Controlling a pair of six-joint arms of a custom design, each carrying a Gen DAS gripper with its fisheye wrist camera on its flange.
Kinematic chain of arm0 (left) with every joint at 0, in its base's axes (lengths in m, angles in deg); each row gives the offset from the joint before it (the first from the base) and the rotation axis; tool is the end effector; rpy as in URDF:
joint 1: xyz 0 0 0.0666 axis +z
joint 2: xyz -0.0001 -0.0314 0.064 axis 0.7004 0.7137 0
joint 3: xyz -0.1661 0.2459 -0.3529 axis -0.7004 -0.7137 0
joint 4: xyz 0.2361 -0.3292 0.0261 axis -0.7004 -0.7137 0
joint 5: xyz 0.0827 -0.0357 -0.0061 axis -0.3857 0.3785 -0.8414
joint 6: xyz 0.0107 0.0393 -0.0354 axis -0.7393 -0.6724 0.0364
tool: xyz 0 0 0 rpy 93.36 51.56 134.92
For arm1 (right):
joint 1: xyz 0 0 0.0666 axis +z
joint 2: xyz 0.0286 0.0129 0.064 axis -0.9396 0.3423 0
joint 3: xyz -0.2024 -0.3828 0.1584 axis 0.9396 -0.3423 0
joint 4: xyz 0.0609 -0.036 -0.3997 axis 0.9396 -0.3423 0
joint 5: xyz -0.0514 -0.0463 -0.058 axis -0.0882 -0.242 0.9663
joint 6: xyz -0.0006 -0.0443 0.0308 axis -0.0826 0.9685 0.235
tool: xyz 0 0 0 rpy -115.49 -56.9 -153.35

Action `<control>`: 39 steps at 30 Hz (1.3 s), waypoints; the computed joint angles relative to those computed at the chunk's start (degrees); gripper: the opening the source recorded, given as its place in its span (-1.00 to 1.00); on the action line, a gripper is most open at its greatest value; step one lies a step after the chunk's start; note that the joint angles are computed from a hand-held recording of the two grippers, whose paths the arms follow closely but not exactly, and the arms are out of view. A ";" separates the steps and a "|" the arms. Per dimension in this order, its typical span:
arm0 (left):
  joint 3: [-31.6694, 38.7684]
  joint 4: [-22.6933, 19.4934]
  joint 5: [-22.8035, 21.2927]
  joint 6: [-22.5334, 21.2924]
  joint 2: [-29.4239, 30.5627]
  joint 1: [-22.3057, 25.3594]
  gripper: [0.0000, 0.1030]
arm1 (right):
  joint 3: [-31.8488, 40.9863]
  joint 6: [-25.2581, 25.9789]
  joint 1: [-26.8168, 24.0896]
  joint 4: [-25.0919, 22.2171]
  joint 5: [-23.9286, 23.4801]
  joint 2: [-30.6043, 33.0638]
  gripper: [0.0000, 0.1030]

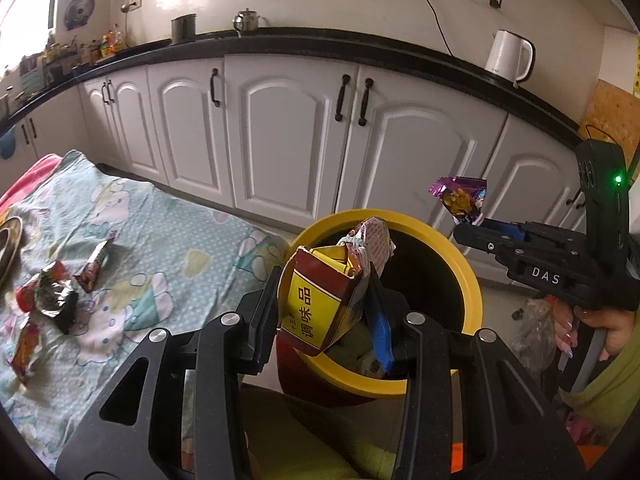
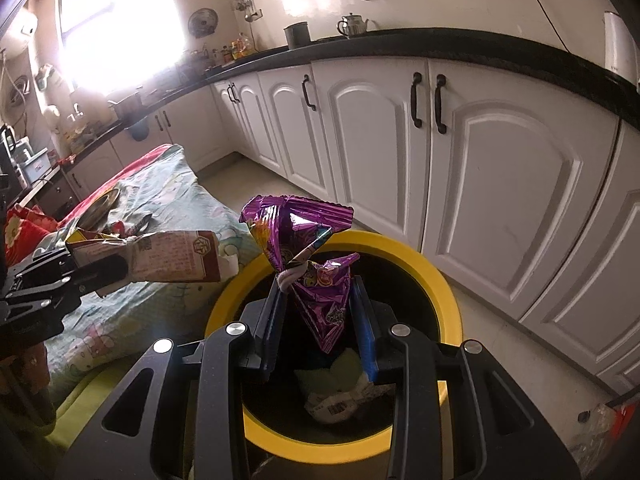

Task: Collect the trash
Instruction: 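Open both tools to drop the snack box and purple wrapper into the bin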

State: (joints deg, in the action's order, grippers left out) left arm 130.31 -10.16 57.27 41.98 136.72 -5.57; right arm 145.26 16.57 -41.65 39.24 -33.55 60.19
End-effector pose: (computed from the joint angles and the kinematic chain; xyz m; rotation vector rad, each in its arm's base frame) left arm 0.3081 -0.3415 0.4884 0.0578 2.3006 -0.1510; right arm 0.3722 0.2068 0.4628 -0.5024 2.2693 0.5106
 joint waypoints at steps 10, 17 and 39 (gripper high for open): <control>-0.18 0.93 3.13 -0.34 1.79 0.77 -0.38 | -0.57 -0.40 -1.17 -0.39 -0.83 0.89 -0.39; 0.24 0.83 4.32 -0.49 2.75 0.81 -0.38 | -0.98 -0.80 -1.57 -0.22 -1.13 1.14 -0.38; -0.36 1.76 6.87 0.57 3.36 1.48 0.17 | -1.19 -1.80 -2.08 -0.10 -1.38 1.33 -0.13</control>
